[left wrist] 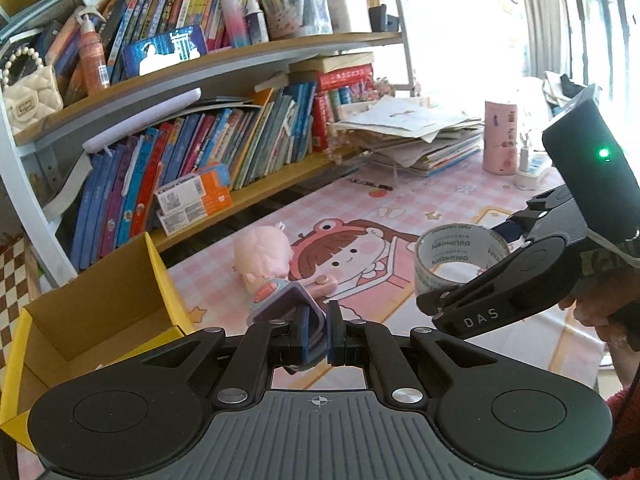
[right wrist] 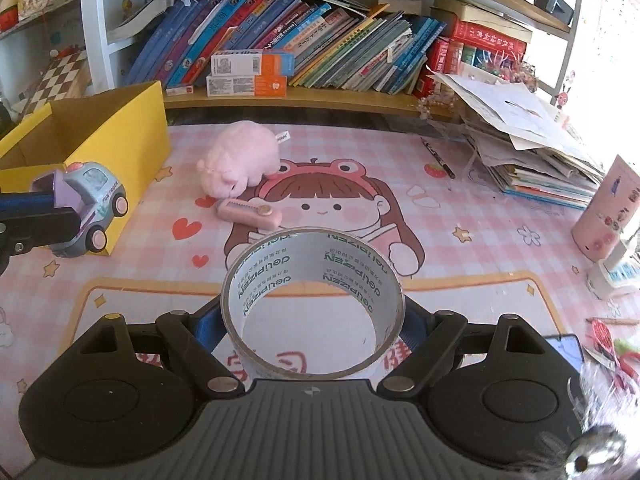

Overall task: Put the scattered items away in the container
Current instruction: 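Carry the held toy car and tape roll over the yellow box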

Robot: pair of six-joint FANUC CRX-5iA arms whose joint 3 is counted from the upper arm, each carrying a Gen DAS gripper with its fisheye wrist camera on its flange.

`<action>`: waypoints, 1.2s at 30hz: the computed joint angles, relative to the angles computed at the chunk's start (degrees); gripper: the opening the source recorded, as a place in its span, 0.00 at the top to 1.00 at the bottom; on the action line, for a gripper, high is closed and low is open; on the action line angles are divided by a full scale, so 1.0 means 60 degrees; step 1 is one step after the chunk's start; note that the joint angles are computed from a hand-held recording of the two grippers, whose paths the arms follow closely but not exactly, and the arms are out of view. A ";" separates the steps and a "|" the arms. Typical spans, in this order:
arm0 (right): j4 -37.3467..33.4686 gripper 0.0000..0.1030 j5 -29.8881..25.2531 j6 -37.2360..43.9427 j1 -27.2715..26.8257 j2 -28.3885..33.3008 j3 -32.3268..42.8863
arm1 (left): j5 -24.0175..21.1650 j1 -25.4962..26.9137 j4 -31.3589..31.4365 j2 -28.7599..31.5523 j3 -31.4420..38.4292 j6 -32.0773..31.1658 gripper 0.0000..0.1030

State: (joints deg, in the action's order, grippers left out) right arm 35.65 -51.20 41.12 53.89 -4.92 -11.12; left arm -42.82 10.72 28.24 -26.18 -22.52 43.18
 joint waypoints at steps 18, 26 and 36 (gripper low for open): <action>0.0511 0.19 -0.0710 0.0088 0.0818 0.0182 0.0358 | 0.0077 0.1058 0.1748 -0.0762 -0.0919 -0.1376 0.94; 0.0350 0.19 -0.0562 0.0648 0.0952 0.0444 0.0774 | 0.0161 0.1463 0.1917 -0.0832 -0.0981 -0.1274 0.94; 0.0150 0.19 -0.0352 0.1224 0.0993 0.0779 0.1226 | 0.0286 0.1851 0.2112 -0.0855 -0.0960 -0.1314 0.94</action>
State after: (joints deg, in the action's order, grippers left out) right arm 36.55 -53.31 48.46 59.85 -0.25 -3.76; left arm -41.10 21.83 40.91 -31.31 -28.29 35.29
